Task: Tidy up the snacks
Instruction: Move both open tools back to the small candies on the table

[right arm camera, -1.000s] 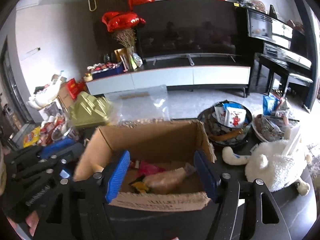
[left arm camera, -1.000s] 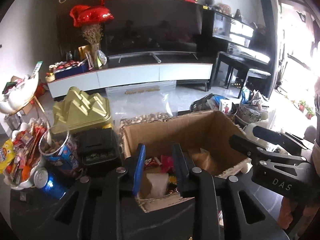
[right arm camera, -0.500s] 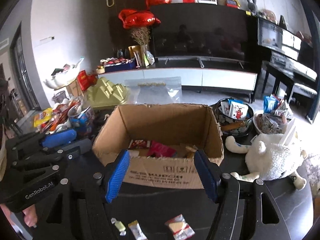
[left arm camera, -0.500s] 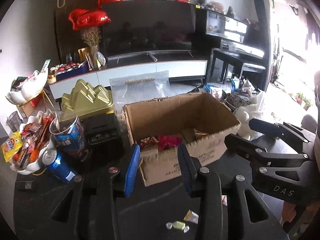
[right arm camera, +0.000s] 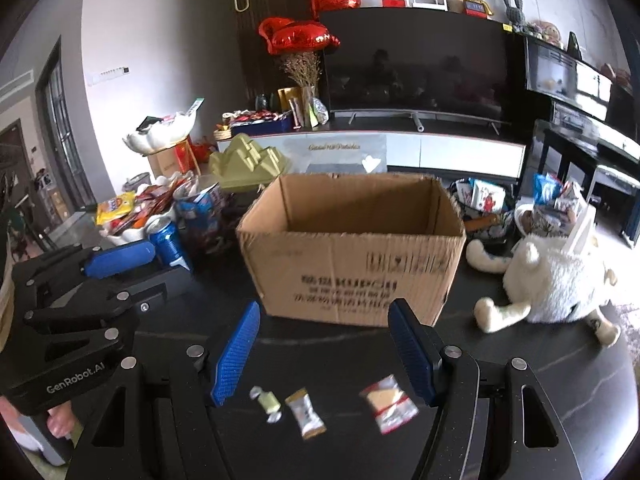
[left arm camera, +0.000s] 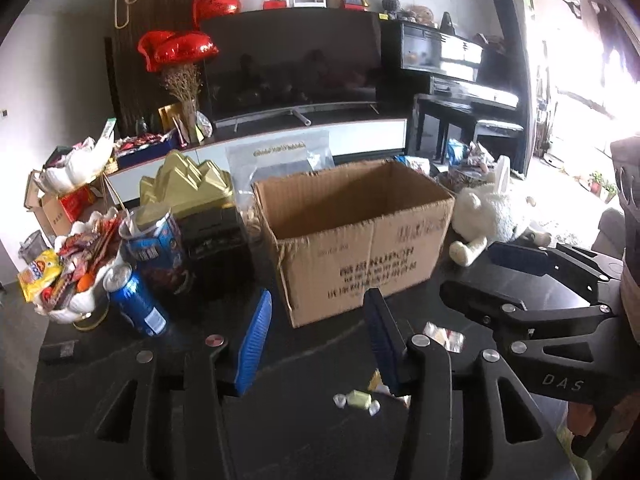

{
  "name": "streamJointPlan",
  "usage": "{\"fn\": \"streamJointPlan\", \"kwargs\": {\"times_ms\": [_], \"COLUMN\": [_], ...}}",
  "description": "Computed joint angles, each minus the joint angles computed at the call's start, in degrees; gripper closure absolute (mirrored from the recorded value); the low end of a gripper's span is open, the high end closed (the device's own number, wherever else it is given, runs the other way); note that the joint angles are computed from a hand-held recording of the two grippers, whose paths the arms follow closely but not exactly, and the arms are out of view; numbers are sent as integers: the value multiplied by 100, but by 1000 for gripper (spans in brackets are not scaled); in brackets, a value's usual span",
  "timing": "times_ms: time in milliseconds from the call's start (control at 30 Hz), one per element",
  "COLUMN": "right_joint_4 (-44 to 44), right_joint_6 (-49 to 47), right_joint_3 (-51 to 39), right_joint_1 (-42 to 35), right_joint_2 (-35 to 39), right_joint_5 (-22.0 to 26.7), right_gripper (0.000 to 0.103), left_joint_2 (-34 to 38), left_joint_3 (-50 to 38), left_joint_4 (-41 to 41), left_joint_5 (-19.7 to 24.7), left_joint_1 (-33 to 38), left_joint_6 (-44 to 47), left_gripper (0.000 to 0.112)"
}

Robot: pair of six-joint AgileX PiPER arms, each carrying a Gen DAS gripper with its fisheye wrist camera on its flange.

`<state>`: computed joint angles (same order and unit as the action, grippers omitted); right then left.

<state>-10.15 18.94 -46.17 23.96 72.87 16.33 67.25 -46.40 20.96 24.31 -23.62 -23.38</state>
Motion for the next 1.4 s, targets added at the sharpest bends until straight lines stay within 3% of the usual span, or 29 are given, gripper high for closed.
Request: {"fn": "streamJointPlan", "kwargs": {"times_ms": [133, 267, 433, 600, 1000, 1200, 1333, 1400], "right_joint_4": [-554, -346, -1071, -1207, -1429, -1489, -1594, -1181], "right_joint_6": [632, 556, 1364, 1537, 1679, 1637, 1661, 1230], "right_joint_3": [309, 604, 950, 1129, 1293, 1270, 1246, 1243], "right_joint_1": [224, 272, 461, 529, 547, 484, 434, 378], "right_joint_2": [-96, -132, -107, -29, 534, 900, 1111, 1207], "right_joint_5": [-62, -177, -278, -368, -676, -757, -880, -986], "right_gripper": [35, 35, 35, 36, 36, 39, 39, 41], "left_joint_2": [-177, -289, -330, -288, 272, 712, 1026, 1165], "left_joint_3": [308, 613, 981, 1235, 1580, 1640, 1586, 1553], "left_joint_4": [-167, 6, -192, -1509, -2916, -4163, -5507, -5898], "left_joint_5": [-57, -121, -336, -578, -1073, -1298, -1280, -1287], "left_joint_1": [1, -94, -109, 120, 287, 437, 592, 628], "left_joint_6": [140, -45, 158, 1470, 3171, 4768, 6281, 6724], "left_gripper": [65, 65, 65, 65, 65, 65, 65, 65]}}
